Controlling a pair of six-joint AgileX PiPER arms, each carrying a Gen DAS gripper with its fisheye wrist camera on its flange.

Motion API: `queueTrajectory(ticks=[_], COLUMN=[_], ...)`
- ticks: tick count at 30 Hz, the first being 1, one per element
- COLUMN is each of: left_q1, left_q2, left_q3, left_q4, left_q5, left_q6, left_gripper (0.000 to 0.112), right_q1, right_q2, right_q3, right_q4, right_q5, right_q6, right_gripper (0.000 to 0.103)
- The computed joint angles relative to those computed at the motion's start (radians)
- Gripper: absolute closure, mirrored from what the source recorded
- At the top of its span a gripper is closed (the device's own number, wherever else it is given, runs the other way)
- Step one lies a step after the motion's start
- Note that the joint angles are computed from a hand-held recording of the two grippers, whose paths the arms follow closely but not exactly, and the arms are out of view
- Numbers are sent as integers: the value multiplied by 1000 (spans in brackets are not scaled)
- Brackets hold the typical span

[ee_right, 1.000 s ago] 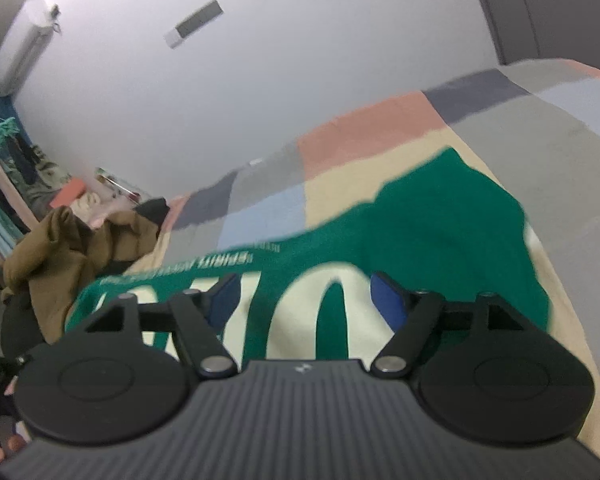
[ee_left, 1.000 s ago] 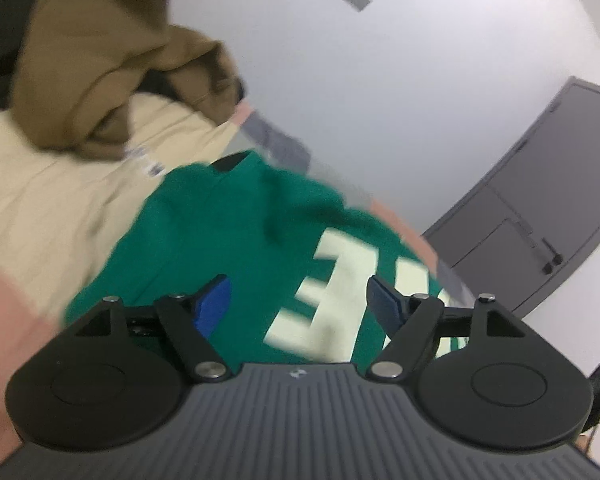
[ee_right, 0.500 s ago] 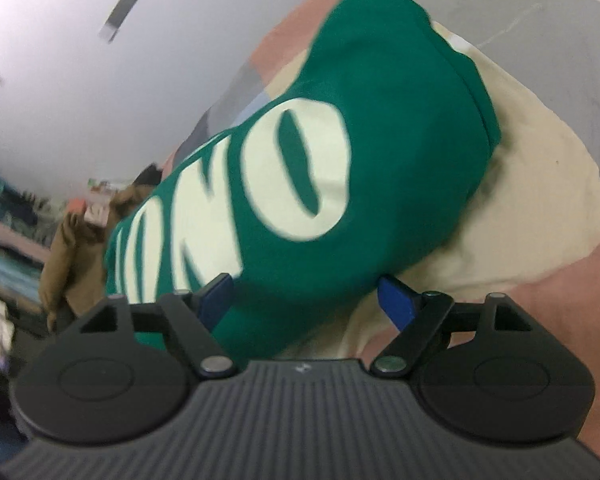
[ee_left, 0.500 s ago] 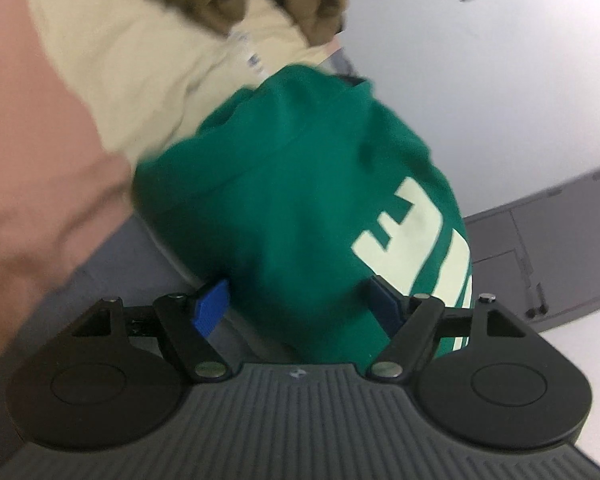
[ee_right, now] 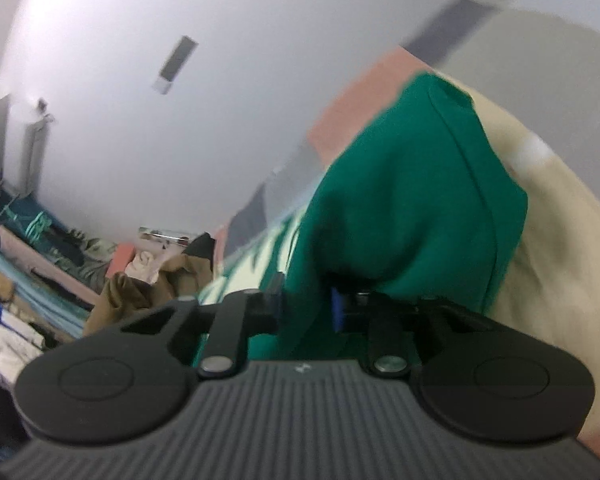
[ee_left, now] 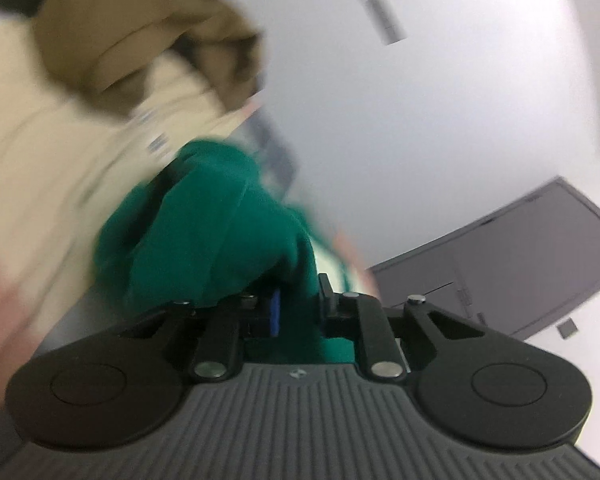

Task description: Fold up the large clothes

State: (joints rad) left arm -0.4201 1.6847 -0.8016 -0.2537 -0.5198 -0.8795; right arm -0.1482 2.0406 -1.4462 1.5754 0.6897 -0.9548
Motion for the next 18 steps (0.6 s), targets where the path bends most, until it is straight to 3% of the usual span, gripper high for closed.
queueTrajectory(ticks=[6, 8, 13, 15, 16, 17, 18], left_q1=[8, 16, 3, -2, -1, -5, -1], left_q2=[110, 145, 125, 108, 100, 88, 78], left_q3=[-139, -156, -111, -84, -70, -53, -37], left_q4=[-129, -126, -123, -105, -82, -68, -23], left_q5=[76, 108, 84, 72, 67, 70, 69], left_q6=[191, 176, 151, 94, 51, 12, -53], left_gripper=[93, 93, 92, 90, 81, 75, 62], right_q1=[14, 17, 24, 19, 18, 13, 11], right_q2=[102, 130, 139, 109, 89, 79, 65], right_q3=[-109, -130, -112, -66, -42, -30, -9], right_q4=[-31, -29, -9, 15, 15, 6, 5], right_q5=[-23, -20, -38, -34, -35, -25, -11], right_q6=[-5, -11, -21, -10, 14, 34, 54], right_gripper=[79, 80, 81, 76, 73, 65, 48])
